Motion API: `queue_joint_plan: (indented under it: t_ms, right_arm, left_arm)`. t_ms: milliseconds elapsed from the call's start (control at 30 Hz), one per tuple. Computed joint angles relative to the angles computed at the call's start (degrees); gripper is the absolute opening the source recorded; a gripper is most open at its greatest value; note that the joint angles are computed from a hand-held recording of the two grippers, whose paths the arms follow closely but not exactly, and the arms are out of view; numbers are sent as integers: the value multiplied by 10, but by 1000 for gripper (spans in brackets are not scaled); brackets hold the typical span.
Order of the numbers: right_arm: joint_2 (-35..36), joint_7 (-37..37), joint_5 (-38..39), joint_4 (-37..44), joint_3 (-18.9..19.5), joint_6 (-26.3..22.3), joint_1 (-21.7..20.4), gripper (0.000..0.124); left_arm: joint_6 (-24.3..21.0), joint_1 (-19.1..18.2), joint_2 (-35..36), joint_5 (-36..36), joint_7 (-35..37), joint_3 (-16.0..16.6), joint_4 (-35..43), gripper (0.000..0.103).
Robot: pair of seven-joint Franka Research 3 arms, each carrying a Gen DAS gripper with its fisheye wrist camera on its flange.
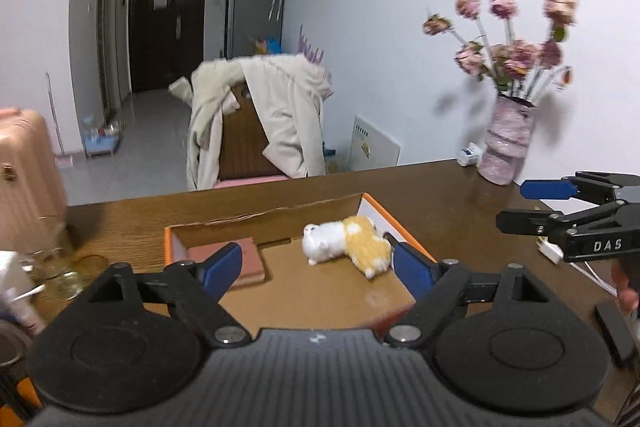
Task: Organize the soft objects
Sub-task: 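Grasp the plastic-wrapped white ball with the left tool while the right tool grasps the white round puff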
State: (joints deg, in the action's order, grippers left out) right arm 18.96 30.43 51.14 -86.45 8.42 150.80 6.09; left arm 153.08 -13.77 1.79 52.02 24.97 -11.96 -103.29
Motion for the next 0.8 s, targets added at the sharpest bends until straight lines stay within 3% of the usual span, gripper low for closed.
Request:
queue_joint_plan:
  t_ms: [100,233,367,467,567,667,800]
  right_arm:
    - [-91,-95,102,-114,9,-23,-28,79]
    - [-200,-206,226,-257,-19,-49,-25,85]
    - [-279,-272,307,-374,-53,-44,0,88]
    - [-317,-314,352,-444,-70,-8,25,88]
    - [-351,-339,383,-505,-85,25,46,88]
    - [-386,-359,402,-558,-93,53,58,88]
    - [-411,-364,405,-597,-107,50,61,88]
  left_arm:
    - [-4,-5,-77,54,-65,-19,-84,88]
    - [-26,5,-168,137,-171,-73,-185,94]
    - [-106,-2,-208,162,-248,-134,-244,98]
    - [-167,-27,-210,160,-304,-169,-268,98]
    - [-195,-57,-206,171,-370,-188,-289,102]
    - [-247,-89,-164,179,-404,-215,-274,103]
    - [-226,-125,-90,186,-376,-202,-241,103]
